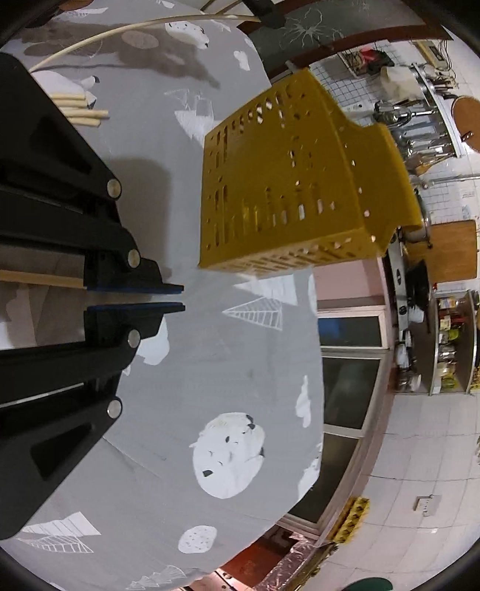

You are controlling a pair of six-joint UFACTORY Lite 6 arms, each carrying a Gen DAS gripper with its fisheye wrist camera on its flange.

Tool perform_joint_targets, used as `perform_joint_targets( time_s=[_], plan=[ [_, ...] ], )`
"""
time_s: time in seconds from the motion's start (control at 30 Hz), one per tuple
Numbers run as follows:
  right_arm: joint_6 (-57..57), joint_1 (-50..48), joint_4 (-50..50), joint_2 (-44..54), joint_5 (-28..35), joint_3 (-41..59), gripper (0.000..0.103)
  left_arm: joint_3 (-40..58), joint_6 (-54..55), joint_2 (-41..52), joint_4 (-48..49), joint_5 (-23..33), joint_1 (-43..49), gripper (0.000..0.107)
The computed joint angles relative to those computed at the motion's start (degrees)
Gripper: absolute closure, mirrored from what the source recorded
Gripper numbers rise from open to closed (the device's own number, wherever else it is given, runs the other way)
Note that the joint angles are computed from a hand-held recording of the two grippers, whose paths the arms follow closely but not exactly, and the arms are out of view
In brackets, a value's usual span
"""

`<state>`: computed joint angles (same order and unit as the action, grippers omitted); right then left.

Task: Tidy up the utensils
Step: 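Carry both held chopsticks up over the yellow utensil holder and lower them in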

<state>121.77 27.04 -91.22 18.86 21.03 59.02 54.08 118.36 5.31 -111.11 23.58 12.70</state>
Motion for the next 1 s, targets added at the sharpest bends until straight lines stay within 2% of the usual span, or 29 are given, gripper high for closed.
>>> perform_joint_targets(
  time_s=[0.03,0.1,0.17,0.27,0.33,0.37,0.43,0.47,0.57,0.77,0.9,1.0],
  plan=[
    [0.1,-0.2,-0.1,0.2,0.0,0.2,0.092,0.8,-0.8,1.1,0.6,0.0,0.1,0.103],
    [1.0,-0.1,-0.7,0.7,0.3,0.3,0.053,1.6,-0.9,2.4,0.5,-0.3,-0.1,0.103],
    [3.0,0.3,-2.9,1.1,1.2,0.1,0.053,2.0,-0.1,3.4,-0.3,-0.7,-0.4,0.103],
    [-2.3,0.2,1.9,3.4,0.2,2.5,0.056,2.7,0.1,4.8,-0.5,-1.0,-0.7,0.103],
    [-7.2,-0.3,6.4,5.5,-1.2,4.4,0.069,2.9,0.4,5.2,-1.0,-1.3,-0.9,0.103],
    [-10.3,-0.6,9.3,6.5,-2.2,5.4,0.079,2.9,0.4,5.3,-1.0,-1.2,-0.9,0.103],
    [-12.9,-0.8,11.6,7.6,-2.5,6.4,0.086,2.9,0.8,5.2,-1.3,-1.4,-1.0,0.103],
    [-13.2,-0.8,11.5,7.5,-2.3,6.5,0.097,2.9,1.1,5.2,-1.5,-1.4,-1.0,0.103],
    [-7.0,-1.5,6.4,4.0,-4.1,3.2,0.097,1.9,3.0,4.3,-3.0,-1.3,-1.2,0.103],
    [6.2,0.3,-6.0,-7.7,-2.2,-4.4,0.097,-1.9,1.1,-1.5,-1.4,0.4,-0.3,0.103],
    [14.0,3.7,-14.3,-16.9,3.4,-10.0,0.097,-7.3,3.7,-9.0,-3.1,2.2,0.6,0.103],
    [15.4,6.7,-15.9,-21.4,8.1,-12.6,0.1,-10.9,5.2,-14.7,-4.0,3.3,1.5,0.103]
  ],
)
